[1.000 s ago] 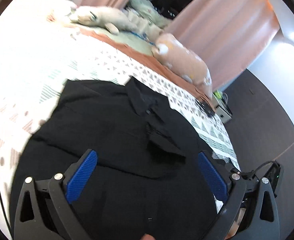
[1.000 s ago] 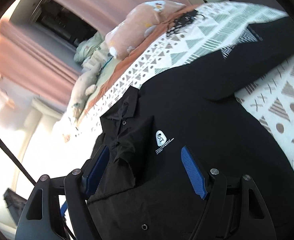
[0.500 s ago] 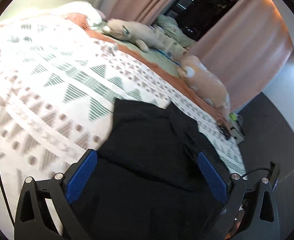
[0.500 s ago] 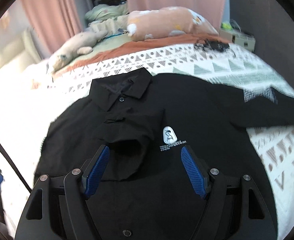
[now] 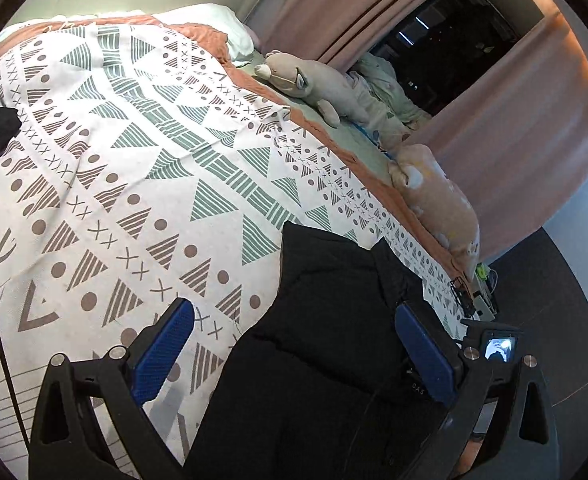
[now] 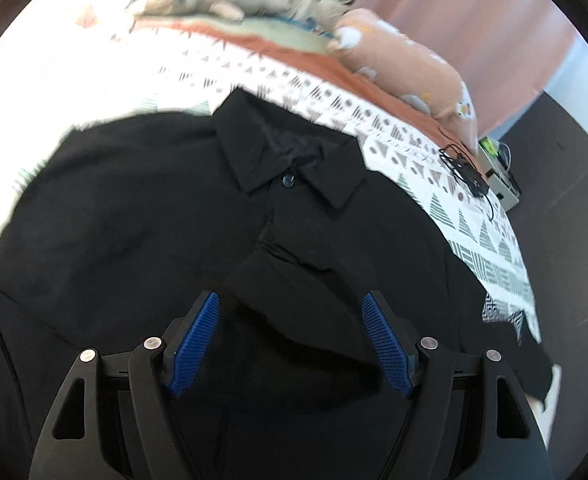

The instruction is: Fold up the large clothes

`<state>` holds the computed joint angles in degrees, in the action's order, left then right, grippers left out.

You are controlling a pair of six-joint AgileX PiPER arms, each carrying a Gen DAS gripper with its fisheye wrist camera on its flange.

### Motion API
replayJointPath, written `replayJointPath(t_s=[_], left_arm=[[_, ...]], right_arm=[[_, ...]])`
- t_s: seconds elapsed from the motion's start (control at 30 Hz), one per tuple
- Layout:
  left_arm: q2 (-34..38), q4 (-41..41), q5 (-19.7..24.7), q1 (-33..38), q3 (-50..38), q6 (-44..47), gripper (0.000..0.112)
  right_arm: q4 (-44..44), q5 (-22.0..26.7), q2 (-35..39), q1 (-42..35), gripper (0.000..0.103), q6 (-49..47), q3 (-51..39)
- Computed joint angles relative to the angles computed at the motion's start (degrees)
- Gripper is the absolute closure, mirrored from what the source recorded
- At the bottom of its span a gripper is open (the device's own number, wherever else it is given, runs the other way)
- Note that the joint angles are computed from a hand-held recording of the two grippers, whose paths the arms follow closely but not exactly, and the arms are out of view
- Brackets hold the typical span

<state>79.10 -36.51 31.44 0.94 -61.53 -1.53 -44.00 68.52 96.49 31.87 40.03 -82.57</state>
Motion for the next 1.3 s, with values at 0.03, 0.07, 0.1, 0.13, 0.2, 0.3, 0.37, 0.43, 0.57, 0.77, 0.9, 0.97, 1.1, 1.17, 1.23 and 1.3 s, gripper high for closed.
replayJointPath(t_s=[0.03,0.07,0.1,0.13,0.2,0.3,0.37,0.43,0.57,0.77,0.9,0.97,1.1,1.17,1.23,1.3], left_arm=[[0.19,2.82,-0.19,-0.62,-0.39,-2.68,0.009],[0.28,4.57,-0.34,-1.15,-0.57,-4.2,0.009],[0.32,4.96,-0.23,-1.31,-0.65,-4.37,0.009],[0.49,4.52,-0.08,-1.45,-0.78,-3.96,0.009],[0.76,4.19,0.07,-2.02,-1.05,-3.62,0.009],[0.96,7.53,-0.37,-3.9,-1.61,-6.49,0.009],[1.28,7.13,-0.58,-5.02,-1.89,-6.13,0.009],[1.61,8.44,-0.61,-6.42,-2.4,-6.92,0.009],[2.11,12.61,-0.94,-8.89,-3.18,-9.72,0.009],[3.26,15.44,-0.76,-10.76,-3.78,-11.97,0.009],[3.6,16.07,-0.66,-10.69,-3.98,-12.54,0.009],[3.94,16.96,-0.47,-10.7,-4.22,-13.33,0.009],[4.68,17.33,-0.32,-10.82,-4.58,-13.74,0.009],[4.88,18.34,-0.21,-11.26,-4.86,-14.52,0.009],[5.0,19.32,-0.14,-11.71,-5.09,-15.23,0.009],[5.07,19.95,-0.16,-11.99,-5.19,-15.84,0.009]], right_arm=[[-0.16,0.41,1.34,-0.48,0.03,-0.77,-0.72],[-1.1,0.58,2.24,-1.2,0.03,-0.98,-0.93],[-1.93,0.79,2.86,-1.99,0.03,-1.22,-1.46],[-2.94,0.79,2.6,-2.78,0.03,-0.73,-0.98],[-4.37,0.15,0.55,-4.47,0.03,0.85,0.65],[-7.92,0.11,-4.96,-7.34,0.03,4.05,4.46],[-7.18,-1.23,-9.08,-9.92,0.03,3.98,7.0],[-4.0,-3.13,-13.8,-13.36,0.03,1.76,9.71],[7.55,-8.62,-21.5,-21.07,0.03,-6.25,14.44],[17.55,-15.51,-22.84,-26.01,0.03,-13.76,22.76],[14.38,-18.62,-16.65,-26.54,0.03,-11.12,24.66],[17.19,-20.37,-13.41,-29.59,0.037,-14.22,23.4],[22.3,-23.32,-7.61,-35.42,0.053,-22.28,17.12],[20.64,-23.71,-5.31,-35.09,0.054,-20.64,15.09],[20.12,-24.27,-3.04,-35.1,0.054,-19.53,13.03],[19.46,-24.14,-2.11,-35.01,0.054,-19.13,11.88]])
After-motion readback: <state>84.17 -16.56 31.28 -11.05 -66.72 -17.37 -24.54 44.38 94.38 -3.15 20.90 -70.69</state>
